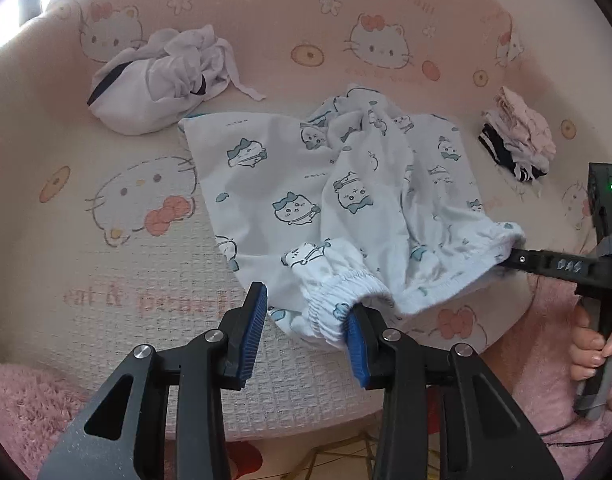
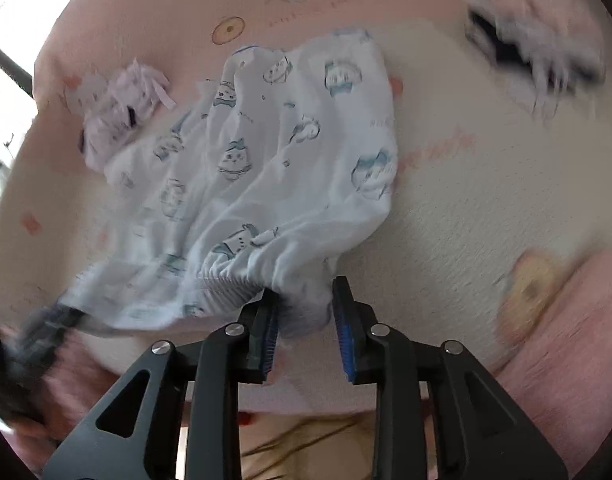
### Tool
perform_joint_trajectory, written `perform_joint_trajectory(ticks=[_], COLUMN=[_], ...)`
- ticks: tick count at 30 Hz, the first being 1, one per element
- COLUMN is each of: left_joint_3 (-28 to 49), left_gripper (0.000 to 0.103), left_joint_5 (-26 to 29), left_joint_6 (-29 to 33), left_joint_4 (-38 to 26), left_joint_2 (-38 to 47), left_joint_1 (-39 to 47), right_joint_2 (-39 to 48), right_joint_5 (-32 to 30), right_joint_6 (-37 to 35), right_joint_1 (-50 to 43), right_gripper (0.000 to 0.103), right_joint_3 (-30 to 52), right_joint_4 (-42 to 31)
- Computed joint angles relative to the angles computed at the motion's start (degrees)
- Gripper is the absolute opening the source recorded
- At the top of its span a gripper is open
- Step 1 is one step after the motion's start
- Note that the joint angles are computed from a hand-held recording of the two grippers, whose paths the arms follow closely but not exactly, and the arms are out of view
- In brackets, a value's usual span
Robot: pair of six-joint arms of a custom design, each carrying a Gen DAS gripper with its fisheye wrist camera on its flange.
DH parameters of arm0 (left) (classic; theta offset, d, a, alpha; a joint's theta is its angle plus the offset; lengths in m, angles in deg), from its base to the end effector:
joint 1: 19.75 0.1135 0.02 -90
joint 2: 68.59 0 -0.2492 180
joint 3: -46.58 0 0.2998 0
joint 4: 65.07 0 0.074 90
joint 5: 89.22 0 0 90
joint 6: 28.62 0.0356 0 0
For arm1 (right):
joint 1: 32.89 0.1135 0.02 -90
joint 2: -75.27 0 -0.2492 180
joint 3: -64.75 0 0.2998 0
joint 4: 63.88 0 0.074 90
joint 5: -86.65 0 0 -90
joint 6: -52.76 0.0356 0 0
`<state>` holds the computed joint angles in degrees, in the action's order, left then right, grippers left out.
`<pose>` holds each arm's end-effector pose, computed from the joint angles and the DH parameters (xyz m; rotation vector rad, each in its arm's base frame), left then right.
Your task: Fold clothes
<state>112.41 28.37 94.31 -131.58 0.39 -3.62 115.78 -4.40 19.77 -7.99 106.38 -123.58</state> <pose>0.2607 0.0582 0.2307 0.4927 2.5534 -0.3868 0.1697 0.0795 0.1877 0.7380 2.5896 0.5151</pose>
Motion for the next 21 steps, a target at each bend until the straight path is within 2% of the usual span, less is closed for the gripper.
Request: perform_joint_trajectory(ticks=[1, 2, 4, 5, 7, 10, 12, 14, 17, 21], left_joint_3=[-0.03, 1.59, 5.74, 5.89, 4.08, 4.77, 3.82, 2.68, 1.6, 0.01], left_gripper=[0.039, 0.039, 0.039, 0.039, 0.039, 0.039, 0.039, 0.039, 0.039, 0.039], left_joint_5=[1.28, 4.85, 13.15, 14.57, 13.64, 12.7, 8.81, 2.99, -0.26, -4.45], left_joint_6=[0.81, 2.36, 6.49, 7.07, 5.74, 1.83, -0.12, -0.63, -0.42, -0.13], left_joint_4=[-1.01, -3.64, -11.12, -11.77, -8.68, -6.82, -5.0, -3.6, -3.9, -2.75], left_joint_2=[-0.11, 1.67, 6.18, 6.19, 3.58, 5.91, 6.27, 7.4, 8.3, 8.58], left_joint_1=[0.57, 1.51, 3.16, 3.29, 2.69, 3.09, 2.56, 0.72, -1.11, -4.37], right_joint_2=[-3.66, -6.47, -5.43, -2.25, 1.9, 3.27, 4.2, 1.6, -1.99, 7.16], right_joint_5=[-5.47, -8.95, -7.44, -4.34, 3.05, 8.28, 11.57, 11.84, 10.27, 6.07], right_joint_6=[1.69, 4.88, 6.5, 5.34, 3.94, 4.89, 5.7, 5.48, 0.87, -4.21], right_joint_1=[-3.07, -4.91, -1.83, 0.17, 4.69, 5.75, 6.36, 5.52, 5.99, 7.31], right_gripper=[0.026, 0.026, 0.026, 0.026, 0.027, 0.027, 0.027, 0.027, 0.03, 0.031], right_joint_3=[-2.5, -4.65, -3.56, -1.06, 3.16, 4.71, 5.61, 4.75, 3.93, 4.94], right_joint_4=[1.51, 2.74, 1.13, -1.06, -6.71, -11.28, -14.19, -13.96, -9.77, -2.04])
